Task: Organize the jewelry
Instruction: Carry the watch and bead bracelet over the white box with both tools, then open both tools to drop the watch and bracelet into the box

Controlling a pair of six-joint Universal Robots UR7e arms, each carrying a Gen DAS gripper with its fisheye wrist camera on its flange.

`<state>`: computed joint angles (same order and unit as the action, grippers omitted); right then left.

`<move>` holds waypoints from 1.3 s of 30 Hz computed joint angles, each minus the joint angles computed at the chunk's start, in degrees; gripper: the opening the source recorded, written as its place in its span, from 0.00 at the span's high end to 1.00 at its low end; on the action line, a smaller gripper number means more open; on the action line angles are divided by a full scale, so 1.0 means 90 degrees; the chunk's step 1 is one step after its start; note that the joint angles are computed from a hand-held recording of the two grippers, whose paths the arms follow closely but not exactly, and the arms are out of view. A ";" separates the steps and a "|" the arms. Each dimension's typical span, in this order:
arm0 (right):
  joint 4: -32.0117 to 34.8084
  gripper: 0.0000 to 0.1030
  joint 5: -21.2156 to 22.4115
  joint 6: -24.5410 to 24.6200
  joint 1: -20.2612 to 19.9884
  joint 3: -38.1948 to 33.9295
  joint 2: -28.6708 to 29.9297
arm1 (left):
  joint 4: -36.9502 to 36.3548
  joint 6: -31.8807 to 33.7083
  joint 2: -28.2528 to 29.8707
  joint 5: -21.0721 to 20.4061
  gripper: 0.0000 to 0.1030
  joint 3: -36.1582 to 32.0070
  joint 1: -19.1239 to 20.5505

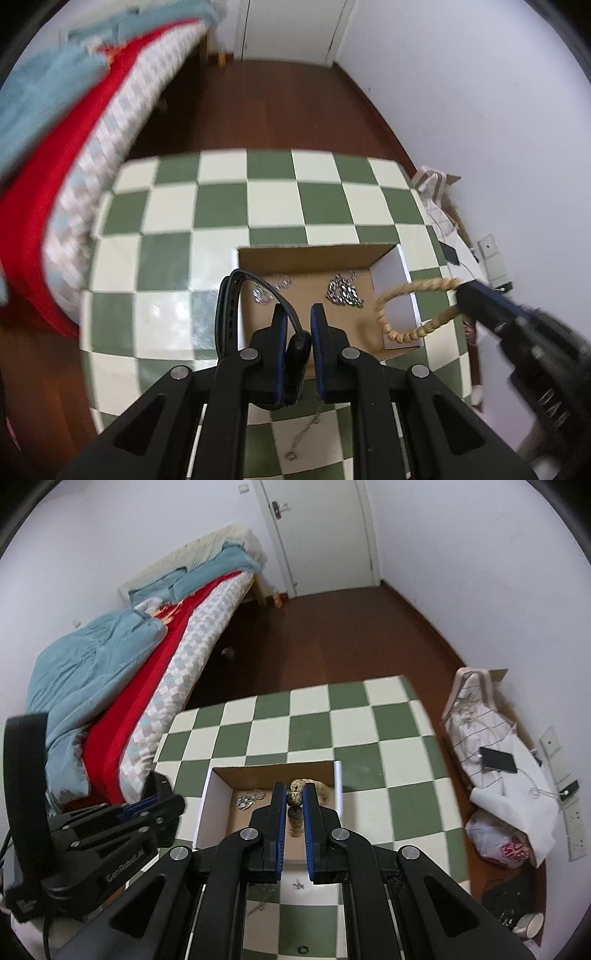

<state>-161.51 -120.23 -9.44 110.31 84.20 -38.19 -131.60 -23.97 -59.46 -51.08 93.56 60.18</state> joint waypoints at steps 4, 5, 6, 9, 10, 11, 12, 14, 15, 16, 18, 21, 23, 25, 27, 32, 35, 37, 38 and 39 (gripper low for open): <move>0.0568 0.91 -0.0017 0.0077 -0.0091 -0.0406 0.0365 | 0.0169 -0.0154 0.0177 -0.0519 0.90 -0.0246 0.0268; 0.0656 0.91 -0.0034 0.0081 -0.0114 -0.0474 0.0447 | 0.0191 -0.0168 0.0211 -0.0654 0.90 -0.0294 0.0323; 0.0763 0.91 -0.0053 0.0074 -0.0133 -0.0544 0.0522 | 0.0217 -0.0188 0.0249 -0.0754 0.90 -0.0334 0.0364; 0.0980 0.91 -0.0100 0.0088 -0.0182 -0.0692 0.0690 | 0.0317 -0.0218 0.0363 -0.0895 0.89 -0.0465 0.0433; 0.1038 0.91 -0.0097 0.0101 -0.0196 -0.0729 0.0723 | 0.0410 -0.0317 0.0394 -0.0892 0.89 -0.0520 0.0446; 0.1100 0.91 -0.0093 0.0116 -0.0208 -0.0766 0.0748 | 0.0451 -0.0366 0.0419 -0.0920 0.89 -0.0564 0.0469; 0.1165 0.91 -0.0073 0.0141 -0.0231 -0.0806 0.0779 | 0.0461 -0.0406 0.0436 -0.1025 0.89 -0.0600 0.0503; 0.1324 0.91 -0.0035 0.0194 -0.0262 -0.0882 0.0814 | 0.0501 -0.0504 0.0451 -0.1048 0.86 -0.0645 0.0522; 0.1461 0.91 -0.0022 0.0278 -0.0284 -0.0930 0.0824 | 0.0468 -0.0524 0.0441 -0.1031 0.77 -0.0640 0.0522; 0.1605 0.91 -0.0020 0.0379 -0.0298 -0.0979 0.0831 | 0.0425 -0.0526 0.0430 -0.0995 0.60 -0.0630 0.0517; 0.1885 0.90 -0.0049 0.0569 -0.0329 -0.1064 0.0839 | 0.0231 -0.0490 0.0373 -0.0847 0.42 -0.0543 0.0461; 0.1867 0.78 -0.0160 0.0594 -0.0325 -0.1039 0.0801 | 0.0220 -0.0496 0.0337 -0.0658 0.33 -0.0547 0.0404; 0.1744 0.58 -0.0251 0.0604 -0.0316 -0.0959 0.0732 | 0.0247 -0.0476 0.0317 -0.0497 0.16 -0.0550 0.0358; 0.1703 0.56 -0.0345 0.0599 -0.0297 -0.0910 0.0670 | 0.0227 -0.0440 0.0275 -0.0176 0.00 -0.0483 0.0270; 0.1707 0.52 -0.0619 0.0575 -0.0249 -0.0890 0.0650 | 0.0248 -0.0444 0.0218 0.0322 0.00 -0.0357 0.0134; 0.1537 0.08 -0.1341 0.0336 -0.0153 -0.0752 0.0661 | 0.0092 -0.0435 0.0061 0.1315 0.00 0.0097 -0.0101; 0.1549 0.02 -0.1529 0.0326 -0.0159 -0.0640 0.0638 | 0.0035 -0.0523 -0.0093 0.1585 0.00 0.0393 -0.0190; 0.1490 0.00 -0.1554 0.0335 -0.0171 -0.0527 0.0595 | 0.0031 -0.0600 -0.0165 0.1750 0.00 0.0560 -0.0250; 0.1422 0.00 -0.1587 0.0336 -0.0171 -0.0457 0.0571 | 0.0053 -0.0650 -0.0221 0.1903 0.00 0.0685 -0.0298; 0.1328 0.00 -0.1601 0.0326 -0.0172 -0.0379 0.0541 | 0.0129 -0.0719 -0.0248 0.2027 0.00 0.0755 -0.0338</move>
